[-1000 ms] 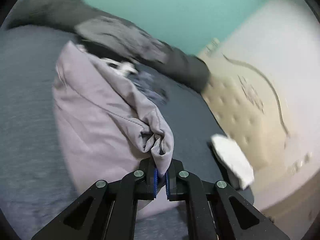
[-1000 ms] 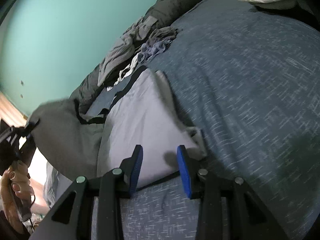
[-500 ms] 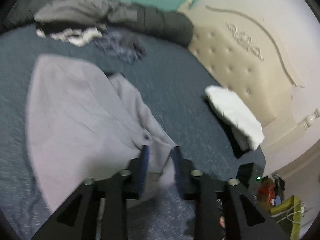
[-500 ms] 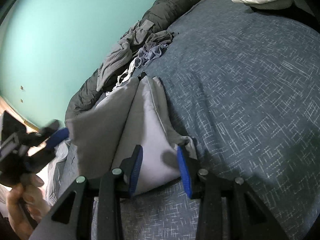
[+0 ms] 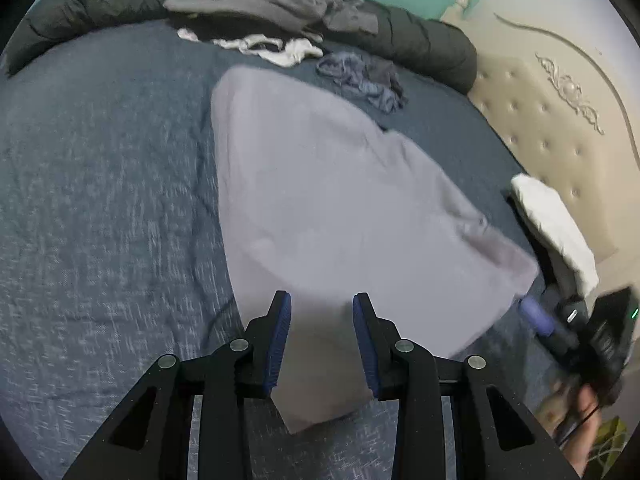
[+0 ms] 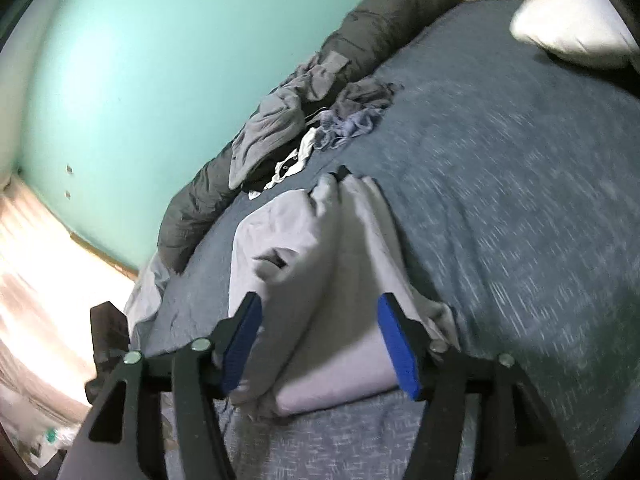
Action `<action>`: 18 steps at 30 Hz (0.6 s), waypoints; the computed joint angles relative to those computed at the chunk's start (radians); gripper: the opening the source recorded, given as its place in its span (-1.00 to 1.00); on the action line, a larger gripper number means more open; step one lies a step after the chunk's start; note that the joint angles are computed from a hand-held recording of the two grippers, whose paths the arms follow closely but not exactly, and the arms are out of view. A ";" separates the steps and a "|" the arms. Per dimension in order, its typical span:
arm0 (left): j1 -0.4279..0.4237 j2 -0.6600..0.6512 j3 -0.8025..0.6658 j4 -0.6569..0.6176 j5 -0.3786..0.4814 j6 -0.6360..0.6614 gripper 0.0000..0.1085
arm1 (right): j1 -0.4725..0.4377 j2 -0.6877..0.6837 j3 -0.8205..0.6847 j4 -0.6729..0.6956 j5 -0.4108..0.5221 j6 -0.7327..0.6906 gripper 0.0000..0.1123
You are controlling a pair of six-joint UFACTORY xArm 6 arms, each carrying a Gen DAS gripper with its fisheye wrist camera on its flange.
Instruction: Fold clothes
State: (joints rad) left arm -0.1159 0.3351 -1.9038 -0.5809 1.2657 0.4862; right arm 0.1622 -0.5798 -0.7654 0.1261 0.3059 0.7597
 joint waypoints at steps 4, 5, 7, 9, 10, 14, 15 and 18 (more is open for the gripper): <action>-0.008 -0.026 0.057 -0.015 -0.009 0.033 -0.36 | 0.019 0.116 -0.162 0.065 0.112 -0.183 0.18; -0.008 -0.035 0.073 -0.018 -0.010 0.039 -0.35 | 0.021 0.146 -0.201 0.050 0.146 -0.199 0.18; -0.005 -0.047 0.095 -0.027 -0.011 0.047 -0.35 | 0.021 0.212 -0.277 -0.009 0.221 -0.201 0.18; 0.002 -0.052 0.108 -0.037 -0.009 0.052 -0.35 | 0.018 0.269 -0.336 -0.008 0.287 -0.240 0.12; 0.007 -0.051 0.109 -0.041 -0.004 0.053 -0.35 | 0.014 0.293 -0.357 0.017 0.315 -0.275 -0.28; 0.020 -0.046 0.104 -0.018 0.017 0.059 -0.30 | -0.005 0.296 -0.358 0.063 0.338 -0.353 -0.81; 0.024 -0.047 0.102 -0.016 0.020 0.064 -0.30 | 0.001 0.278 -0.354 0.044 0.340 -0.356 -0.82; 0.033 -0.045 0.095 -0.013 0.023 0.072 -0.30 | 0.013 0.222 -0.345 -0.005 0.379 -0.353 -0.85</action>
State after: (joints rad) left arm -0.0828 0.2902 -1.8086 -0.5935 1.2883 0.5579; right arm 0.1753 -0.3577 -1.1103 0.1206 0.6851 0.4068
